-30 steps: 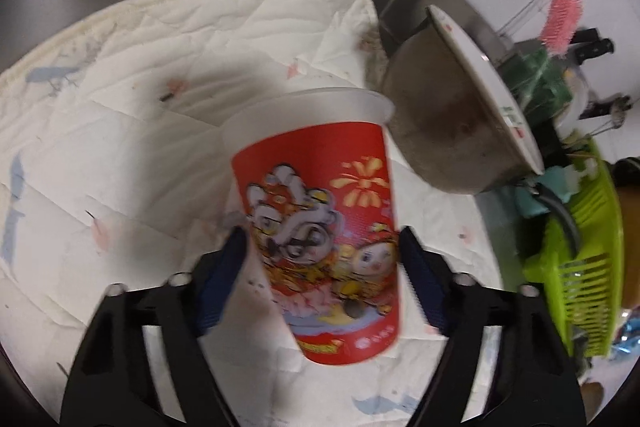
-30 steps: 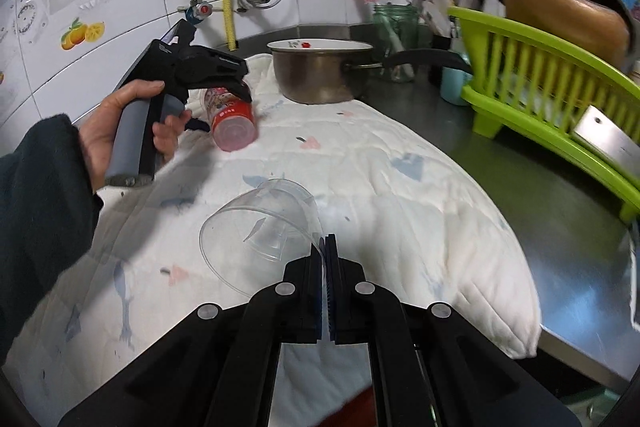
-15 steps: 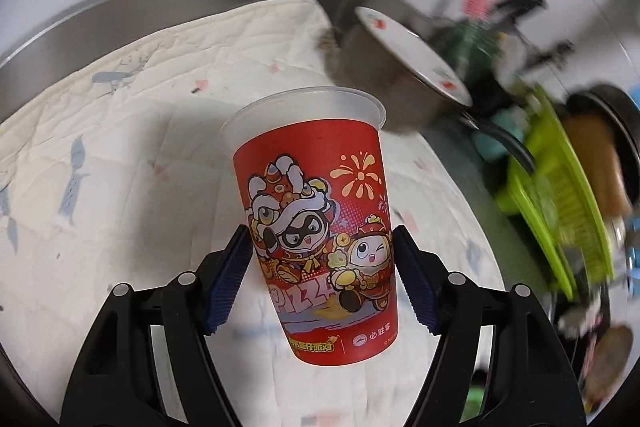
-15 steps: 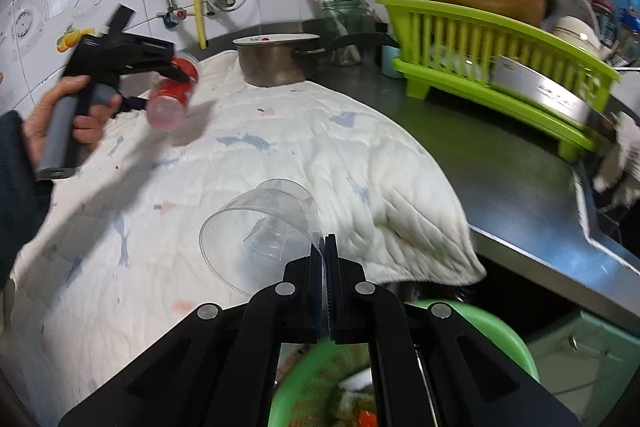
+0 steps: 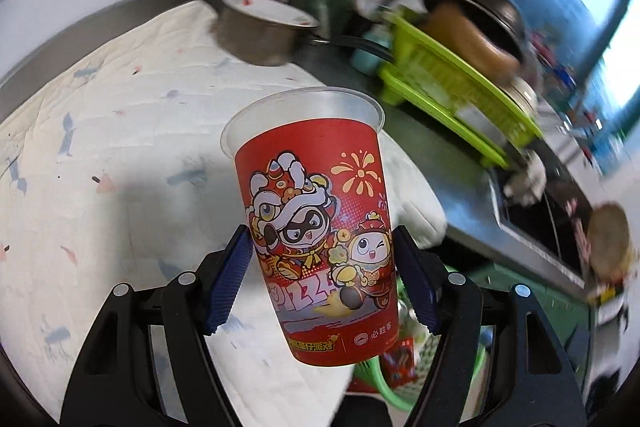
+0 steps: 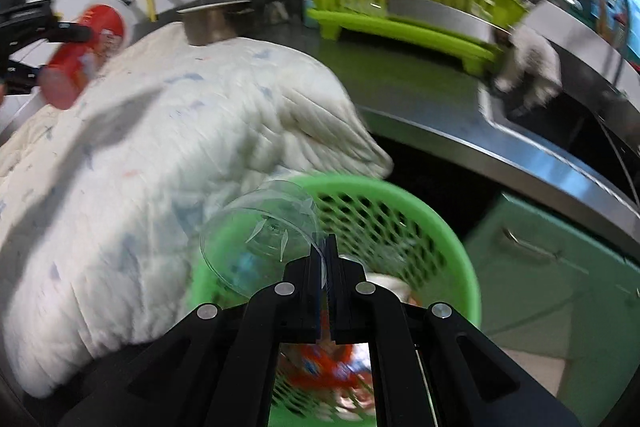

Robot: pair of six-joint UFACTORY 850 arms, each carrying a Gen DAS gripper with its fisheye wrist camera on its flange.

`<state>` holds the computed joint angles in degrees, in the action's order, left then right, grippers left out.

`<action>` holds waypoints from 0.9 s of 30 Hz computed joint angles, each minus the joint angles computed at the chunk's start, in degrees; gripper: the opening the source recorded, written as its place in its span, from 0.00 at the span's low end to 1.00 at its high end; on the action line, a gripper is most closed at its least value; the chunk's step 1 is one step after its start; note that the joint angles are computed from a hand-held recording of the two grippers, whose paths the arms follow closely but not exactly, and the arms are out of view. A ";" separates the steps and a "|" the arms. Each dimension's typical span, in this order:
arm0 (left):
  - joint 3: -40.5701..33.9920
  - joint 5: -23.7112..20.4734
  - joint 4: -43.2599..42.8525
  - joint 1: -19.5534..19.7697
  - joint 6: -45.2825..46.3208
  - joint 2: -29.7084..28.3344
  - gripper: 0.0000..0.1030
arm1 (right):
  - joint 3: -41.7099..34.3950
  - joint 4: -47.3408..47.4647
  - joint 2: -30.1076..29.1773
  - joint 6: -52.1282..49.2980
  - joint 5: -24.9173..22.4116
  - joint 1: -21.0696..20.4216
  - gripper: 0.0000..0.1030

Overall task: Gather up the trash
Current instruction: 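Drop the clear cup in the basket with right tool while left holds red cup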

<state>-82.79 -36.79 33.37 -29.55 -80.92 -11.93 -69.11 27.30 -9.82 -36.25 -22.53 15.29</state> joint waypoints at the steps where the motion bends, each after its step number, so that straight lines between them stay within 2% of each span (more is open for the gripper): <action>1: 0.05 0.29 0.25 -0.99 -0.03 0.05 0.68 | 1.02 0.29 0.70 0.09 -0.41 -0.92 0.02; 4: -0.11 0.84 1.41 -4.05 -0.92 -0.16 0.68 | 3.12 -0.57 2.12 1.12 0.17 -2.20 0.02; 11: -1.02 2.11 2.78 -9.28 -0.97 -1.89 0.68 | 7.20 6.28 5.16 -2.24 -0.09 -4.99 0.03; 19: -3.23 2.49 3.74 -12.91 0.46 -5.34 0.68 | 10.08 6.66 6.65 -0.43 1.69 -5.01 0.04; 22: -4.93 0.42 5.66 -14.13 1.42 -7.08 0.68 | 10.35 6.63 6.52 0.60 1.83 -4.87 0.07; 27: -5.43 0.83 5.38 -14.43 1.94 -7.98 0.68 | 10.42 5.64 6.56 2.29 2.24 -4.51 0.08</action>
